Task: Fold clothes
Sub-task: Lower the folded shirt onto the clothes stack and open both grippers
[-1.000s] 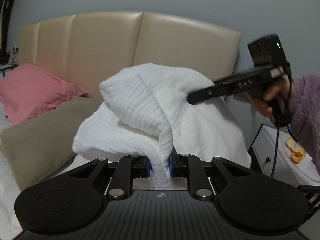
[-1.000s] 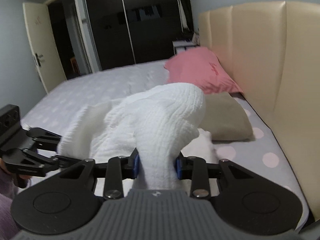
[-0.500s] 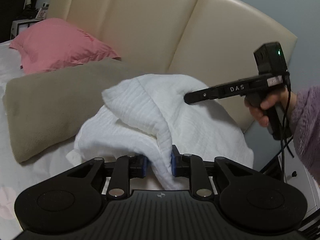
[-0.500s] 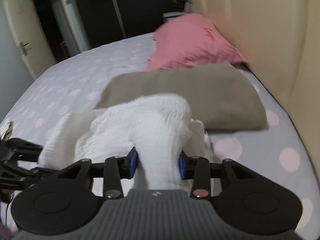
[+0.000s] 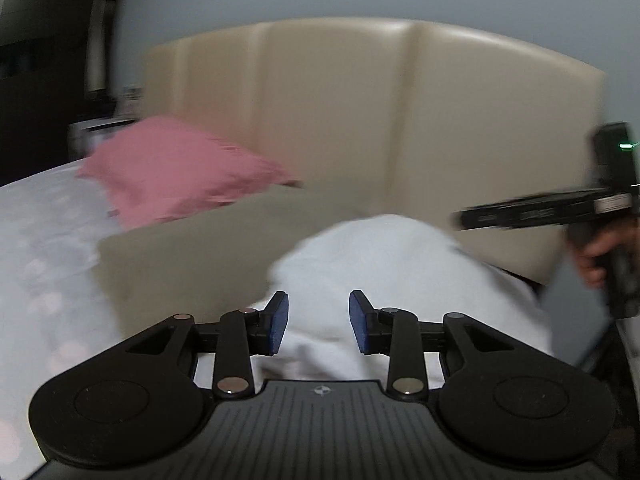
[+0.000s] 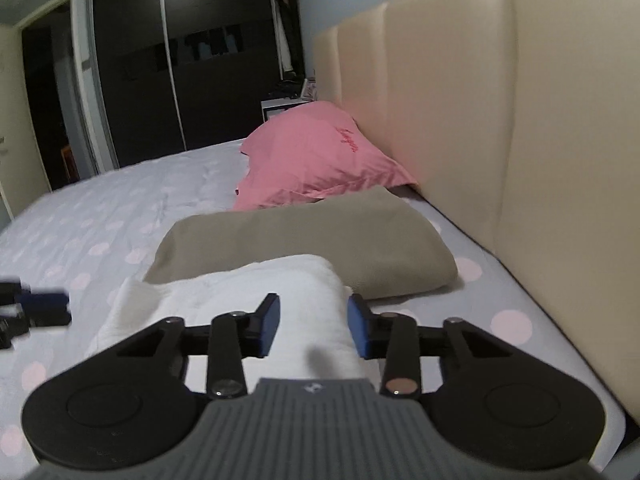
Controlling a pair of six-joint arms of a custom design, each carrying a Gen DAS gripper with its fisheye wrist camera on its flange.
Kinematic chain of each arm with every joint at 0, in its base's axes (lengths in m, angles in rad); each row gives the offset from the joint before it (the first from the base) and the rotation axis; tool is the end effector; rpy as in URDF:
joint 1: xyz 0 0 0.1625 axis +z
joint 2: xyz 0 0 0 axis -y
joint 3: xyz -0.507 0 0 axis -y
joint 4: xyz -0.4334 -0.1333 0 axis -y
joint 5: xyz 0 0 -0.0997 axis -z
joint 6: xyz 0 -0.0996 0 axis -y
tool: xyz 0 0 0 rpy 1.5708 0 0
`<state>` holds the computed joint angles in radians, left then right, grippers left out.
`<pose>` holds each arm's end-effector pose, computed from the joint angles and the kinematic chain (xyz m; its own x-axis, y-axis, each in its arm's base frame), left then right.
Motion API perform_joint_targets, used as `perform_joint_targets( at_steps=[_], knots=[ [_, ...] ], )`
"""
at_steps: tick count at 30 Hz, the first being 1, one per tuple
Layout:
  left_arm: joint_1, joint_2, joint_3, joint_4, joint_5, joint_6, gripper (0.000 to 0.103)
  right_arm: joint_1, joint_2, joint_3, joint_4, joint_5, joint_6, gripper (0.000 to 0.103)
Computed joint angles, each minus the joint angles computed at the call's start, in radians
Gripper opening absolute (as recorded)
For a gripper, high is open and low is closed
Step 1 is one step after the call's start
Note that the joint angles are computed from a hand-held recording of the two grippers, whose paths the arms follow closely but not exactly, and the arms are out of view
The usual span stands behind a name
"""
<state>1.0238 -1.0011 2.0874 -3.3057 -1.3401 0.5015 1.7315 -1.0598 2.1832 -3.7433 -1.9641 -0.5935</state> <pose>-0.1857 -0.6050 0.1889 -0.5928 0.6678 -0.4502 0.7977 0.4101 -0.4421 0.1843 -0.5424 0.2546 -0.7553 -0.1257 0.6432 -0.6057 0.5086 -0.6119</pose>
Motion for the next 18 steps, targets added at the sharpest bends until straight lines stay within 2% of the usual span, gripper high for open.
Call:
perform_joint_targets(
  at_steps=[5,8,13,16,18],
  knots=[
    [0.007,0.08,-0.054,0.054,-0.034,0.051,0.03,-0.032,0.084,-0.009,-0.105,-0.027,0.017,0.034],
    [0.025,0.116,-0.106,0.149,0.0,0.01,0.03,-0.068,0.107,-0.012,-0.116,-0.029,0.032,0.034],
    [0.053,0.154,-0.158,0.214,0.022,-0.019,0.028,-0.118,0.122,-0.016,-0.116,0.025,0.058,0.033],
    [0.052,0.138,-0.141,0.216,0.029,-0.023,0.028,-0.119,0.128,-0.024,-0.11,0.022,0.059,0.033],
    [0.031,0.107,-0.096,0.191,0.068,-0.015,0.028,-0.113,0.126,-0.028,-0.1,0.011,0.06,0.033]
  ],
)
